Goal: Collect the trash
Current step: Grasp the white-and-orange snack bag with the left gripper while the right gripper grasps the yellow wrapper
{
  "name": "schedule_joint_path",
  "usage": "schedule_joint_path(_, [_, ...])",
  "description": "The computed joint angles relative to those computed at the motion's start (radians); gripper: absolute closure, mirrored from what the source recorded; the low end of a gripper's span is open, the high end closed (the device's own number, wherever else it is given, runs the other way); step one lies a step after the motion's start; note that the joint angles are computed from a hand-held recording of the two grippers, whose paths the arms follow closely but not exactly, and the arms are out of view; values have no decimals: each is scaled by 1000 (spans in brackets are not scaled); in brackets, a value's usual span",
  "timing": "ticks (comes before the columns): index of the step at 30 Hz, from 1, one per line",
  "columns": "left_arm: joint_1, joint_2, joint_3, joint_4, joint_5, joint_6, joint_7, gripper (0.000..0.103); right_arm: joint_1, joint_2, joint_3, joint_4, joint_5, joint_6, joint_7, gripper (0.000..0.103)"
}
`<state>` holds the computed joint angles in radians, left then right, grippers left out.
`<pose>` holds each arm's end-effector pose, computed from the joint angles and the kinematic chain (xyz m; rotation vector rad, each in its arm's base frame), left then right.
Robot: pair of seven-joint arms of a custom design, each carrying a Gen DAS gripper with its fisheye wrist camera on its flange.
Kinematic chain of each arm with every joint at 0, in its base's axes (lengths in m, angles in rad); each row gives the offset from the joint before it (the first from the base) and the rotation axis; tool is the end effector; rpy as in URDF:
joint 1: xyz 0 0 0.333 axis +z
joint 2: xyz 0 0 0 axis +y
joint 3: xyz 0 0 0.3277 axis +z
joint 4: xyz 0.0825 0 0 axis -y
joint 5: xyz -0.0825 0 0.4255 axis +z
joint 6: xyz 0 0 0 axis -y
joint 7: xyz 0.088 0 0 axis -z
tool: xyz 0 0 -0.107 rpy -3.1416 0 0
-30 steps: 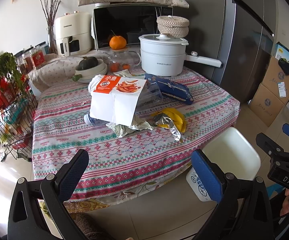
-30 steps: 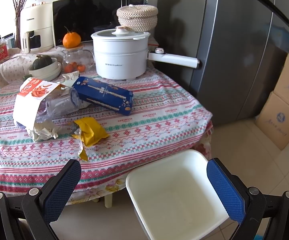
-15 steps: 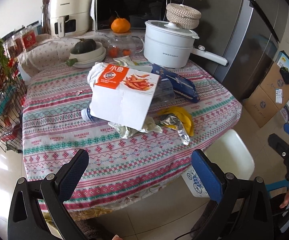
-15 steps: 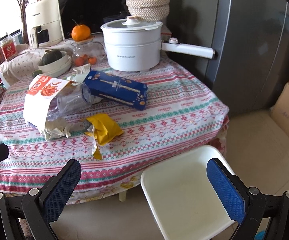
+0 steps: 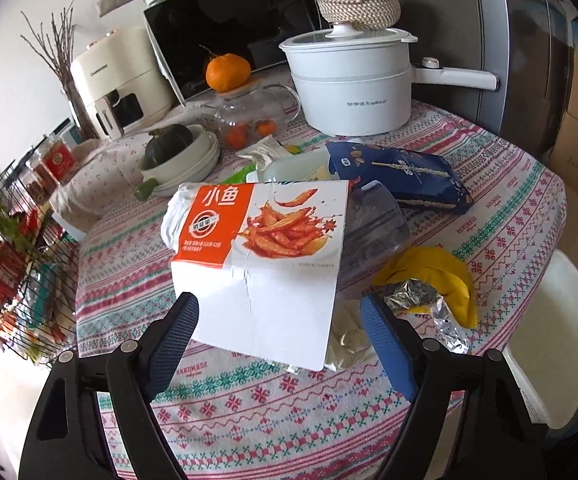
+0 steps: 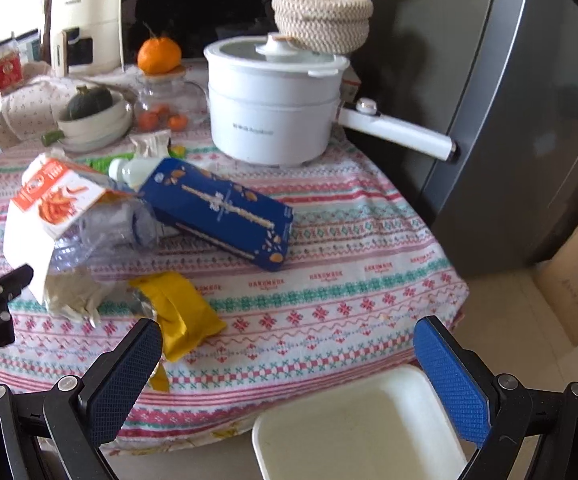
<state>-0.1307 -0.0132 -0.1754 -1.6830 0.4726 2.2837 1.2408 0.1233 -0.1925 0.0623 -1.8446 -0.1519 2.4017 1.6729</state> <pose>0.6167 -0.1845 0.6675 -1.5681 1.8710 -0.4318 0.5760 0.1108 0.6996 -1.9255 1.6412 -0.7560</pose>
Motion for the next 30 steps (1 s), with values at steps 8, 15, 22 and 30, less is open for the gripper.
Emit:
schedule_joint_path(8, [-45, 110, -3, 112, 200, -101, -51, 59, 1, 78, -34, 86, 99, -90, -22, 0])
schedule_joint_path(15, [-48, 77, 15, 91, 283, -57, -83, 87, 11, 105, -44, 118, 172, -147, -40, 0])
schedule_joint_path(22, [18, 0, 39, 38, 255, 22, -159, 100, 14, 147, -53, 156, 237, -170, -50, 0])
schedule_joint_path(30, [109, -76, 69, -30, 47, 87, -184, 102, 27, 254, -53, 249, 329, -247, -83, 26])
